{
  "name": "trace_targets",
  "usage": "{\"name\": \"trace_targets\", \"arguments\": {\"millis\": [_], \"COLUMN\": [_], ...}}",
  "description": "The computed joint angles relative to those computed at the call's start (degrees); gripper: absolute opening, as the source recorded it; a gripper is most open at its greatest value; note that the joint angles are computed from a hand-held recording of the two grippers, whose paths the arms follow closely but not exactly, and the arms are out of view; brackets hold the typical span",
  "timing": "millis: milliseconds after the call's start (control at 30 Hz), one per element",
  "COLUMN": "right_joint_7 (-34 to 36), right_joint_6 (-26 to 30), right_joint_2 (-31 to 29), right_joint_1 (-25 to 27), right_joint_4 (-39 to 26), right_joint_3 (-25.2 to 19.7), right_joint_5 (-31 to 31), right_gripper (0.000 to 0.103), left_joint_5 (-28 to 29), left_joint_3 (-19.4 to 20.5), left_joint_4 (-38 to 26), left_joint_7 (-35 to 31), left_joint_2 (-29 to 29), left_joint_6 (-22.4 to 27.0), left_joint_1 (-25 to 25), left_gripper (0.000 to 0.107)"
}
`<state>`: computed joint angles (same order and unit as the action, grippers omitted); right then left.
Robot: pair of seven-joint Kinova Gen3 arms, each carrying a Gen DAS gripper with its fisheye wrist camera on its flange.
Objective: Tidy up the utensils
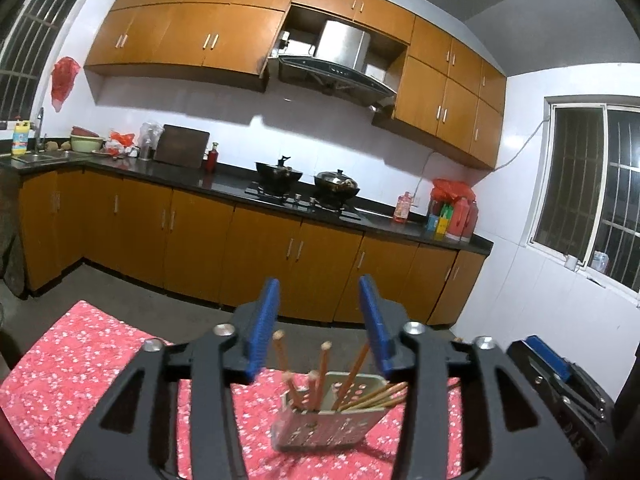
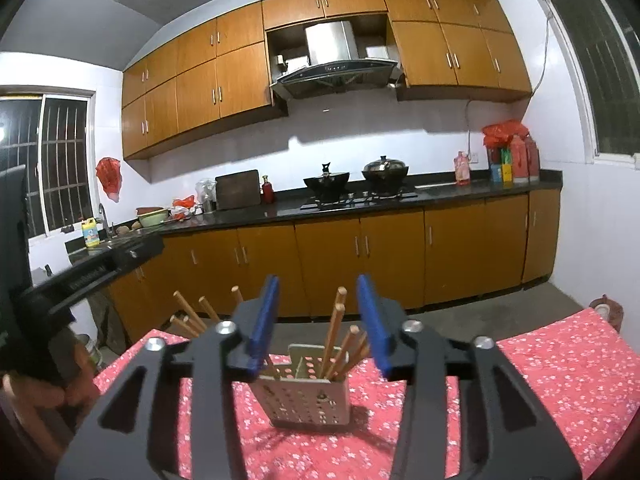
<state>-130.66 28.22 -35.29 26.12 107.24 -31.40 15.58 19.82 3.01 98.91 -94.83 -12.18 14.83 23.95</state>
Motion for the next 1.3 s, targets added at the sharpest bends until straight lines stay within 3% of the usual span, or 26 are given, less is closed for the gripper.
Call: {"name": "trace_targets", "arguments": {"millis": [167,267,467,700,867,1033,1300], "right_joint_7": [0.0,0.4,1.9,2.7,2.2,1.6,1.0], "right_joint_6": [1.4,3.0,6.6,11.7,14.2,16.5,18.3], "right_joint_2": [-5.4,-8.7,-13.6,-16.9,-17.8,-19.9,-21.7], "right_joint_1": [0.8,2.3,3.2,4.4,3.6,3.8,3.2], "right_joint_4": [3.3,5.0,7.4,8.2,9.2,10.6,13.0], "right_joint_3": [-1.6,-3.8,-7.5,-11.2,-11.4,-12.3,-11.6], "right_joint_5": [-0.4,-1.1,-4.1,-8.7,-11.9,-13.7,-15.9], "right_gripper": [0.079,0.089,0.098,0.099,0.099,0.099,0.099], "left_joint_5": [-3.9,-6.7,-12.3,-15.2,-16.0,-16.5,-17.9], "left_joint_3": [1.0,2.5,7.0,9.8,11.8,10.4,12.0], "left_joint_4": [5.1,9.5,16.2,22.0,25.5,27.5,29.9], "left_joint_7": [0.8,1.7,4.2,7.1,9.8,10.0,10.3], "left_joint_2": [-4.3,-7.4,-12.1,-16.1,-18.6,-19.8,-21.7], "left_joint_6": [-0.9,-2.0,-3.5,-1.6,-1.0,-0.6,-0.9], "left_joint_1": [-2.2,-4.2,-8.7,-12.1,-14.6,-12.7,-14.0], "left_gripper": [0.075,0.091,0.101,0.101,0.101,0.101,0.101]}}
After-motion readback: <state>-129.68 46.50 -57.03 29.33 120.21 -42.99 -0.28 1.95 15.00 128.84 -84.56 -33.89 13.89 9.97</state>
